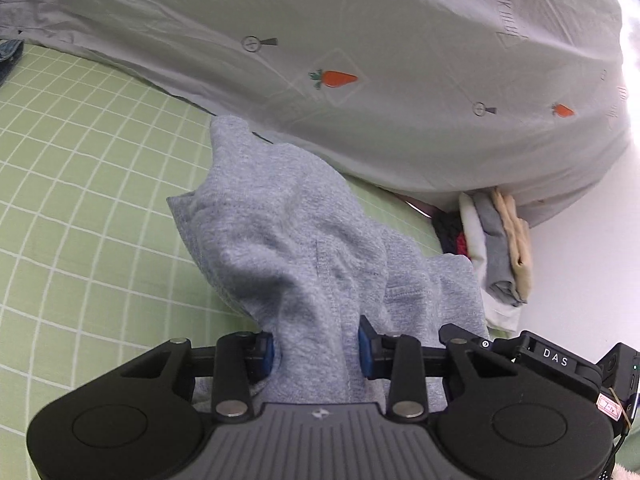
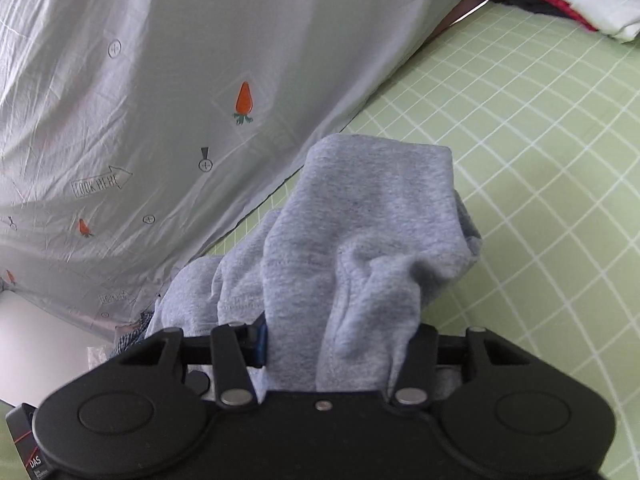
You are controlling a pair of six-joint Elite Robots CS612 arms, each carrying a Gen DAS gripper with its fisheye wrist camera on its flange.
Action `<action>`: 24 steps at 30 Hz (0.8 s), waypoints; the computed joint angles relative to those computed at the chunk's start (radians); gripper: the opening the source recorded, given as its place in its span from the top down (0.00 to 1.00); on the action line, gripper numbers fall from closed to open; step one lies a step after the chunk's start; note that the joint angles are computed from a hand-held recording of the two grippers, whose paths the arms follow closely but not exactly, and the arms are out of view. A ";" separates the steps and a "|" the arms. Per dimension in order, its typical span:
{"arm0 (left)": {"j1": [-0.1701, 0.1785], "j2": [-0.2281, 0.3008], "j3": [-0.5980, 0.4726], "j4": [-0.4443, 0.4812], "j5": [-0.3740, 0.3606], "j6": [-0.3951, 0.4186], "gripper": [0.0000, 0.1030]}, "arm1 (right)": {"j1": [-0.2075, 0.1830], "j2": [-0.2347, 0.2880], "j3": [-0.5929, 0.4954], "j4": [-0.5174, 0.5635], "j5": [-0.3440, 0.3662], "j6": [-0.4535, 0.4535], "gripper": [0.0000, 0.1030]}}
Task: Fold clothes
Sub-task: 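Lift the folded hoodie with both grippers and place it on the clothes stack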
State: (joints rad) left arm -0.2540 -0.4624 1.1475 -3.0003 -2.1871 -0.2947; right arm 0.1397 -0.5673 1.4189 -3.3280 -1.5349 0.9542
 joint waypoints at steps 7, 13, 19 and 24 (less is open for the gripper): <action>-0.068 -0.008 0.008 -0.014 -0.118 0.073 0.63 | -0.010 -0.119 0.219 -0.112 -0.185 0.032 0.52; -0.180 0.006 -0.004 -0.141 -0.085 -0.008 0.63 | -0.111 -0.189 0.377 -0.252 -0.188 -0.046 0.52; -0.302 0.070 -0.145 -0.225 0.047 -0.166 0.63 | -0.288 -0.215 0.427 -0.357 -0.051 -0.233 0.53; -0.366 0.170 -0.400 -0.184 0.130 -0.218 0.63 | -0.410 -0.235 0.375 -0.357 0.036 -0.402 0.55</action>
State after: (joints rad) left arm -0.6200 -0.2926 0.7474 -3.1841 -2.0569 -0.5131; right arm -0.2702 -0.8023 1.7944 -3.6847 -1.4987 0.5520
